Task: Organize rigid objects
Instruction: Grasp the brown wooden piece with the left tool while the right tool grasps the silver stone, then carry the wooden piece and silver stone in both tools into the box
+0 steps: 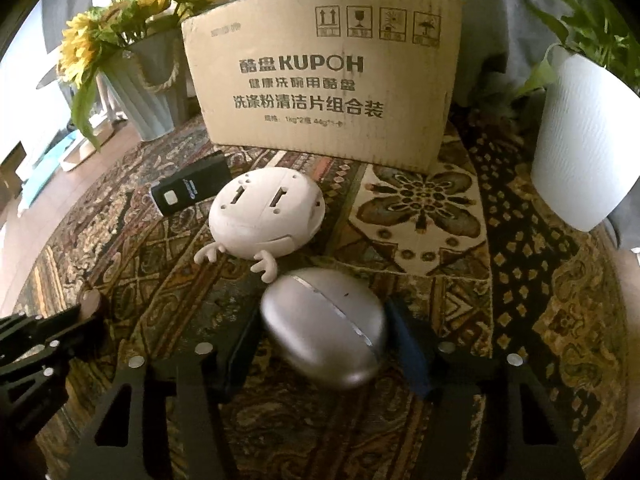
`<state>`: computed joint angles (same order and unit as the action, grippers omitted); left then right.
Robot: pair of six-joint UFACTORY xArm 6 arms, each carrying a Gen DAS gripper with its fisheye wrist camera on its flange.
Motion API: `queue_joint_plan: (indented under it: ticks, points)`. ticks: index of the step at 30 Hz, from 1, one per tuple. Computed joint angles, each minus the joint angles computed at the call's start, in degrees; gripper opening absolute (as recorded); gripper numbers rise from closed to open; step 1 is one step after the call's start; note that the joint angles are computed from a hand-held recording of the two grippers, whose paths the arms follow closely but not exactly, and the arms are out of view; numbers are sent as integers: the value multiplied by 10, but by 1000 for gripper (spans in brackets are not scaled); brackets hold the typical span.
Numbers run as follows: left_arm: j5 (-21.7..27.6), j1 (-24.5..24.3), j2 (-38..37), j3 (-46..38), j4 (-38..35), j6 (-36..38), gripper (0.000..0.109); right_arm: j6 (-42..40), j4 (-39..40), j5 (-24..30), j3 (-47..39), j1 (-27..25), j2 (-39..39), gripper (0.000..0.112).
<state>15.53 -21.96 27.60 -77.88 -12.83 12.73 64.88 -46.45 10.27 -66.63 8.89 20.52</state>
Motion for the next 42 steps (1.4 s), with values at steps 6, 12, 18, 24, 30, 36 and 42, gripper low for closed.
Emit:
queue_joint_plan:
  ticks: [6, 12, 18, 24, 30, 36, 42]
  points:
    - [-16, -4, -22, 24, -21, 14, 21, 15, -20, -18, 17, -2, -15, 62]
    - [-36, -8, -50, 47, -36, 25, 21, 60, -78, -24, 32, -2, -46, 62]
    - [-58, -13, -86, 75, -60, 51, 21, 112, -136, -20, 47, -1, -85, 62]
    - [-66, -22, -117, 90, -113, 101, 21, 145, -171, -6, 65, 5, -130, 62]
    - [-67, -31, -139, 88, -165, 155, 21, 178, -200, 12, 82, 12, -175, 62]
    - [-78, -42, -150, 80, -220, 225, 21, 222, -235, 40, 94, 22, -215, 62]
    - [-77, -49, -149, 51, -291, 310, 21, 249, -253, 71, 98, 30, -243, 62]
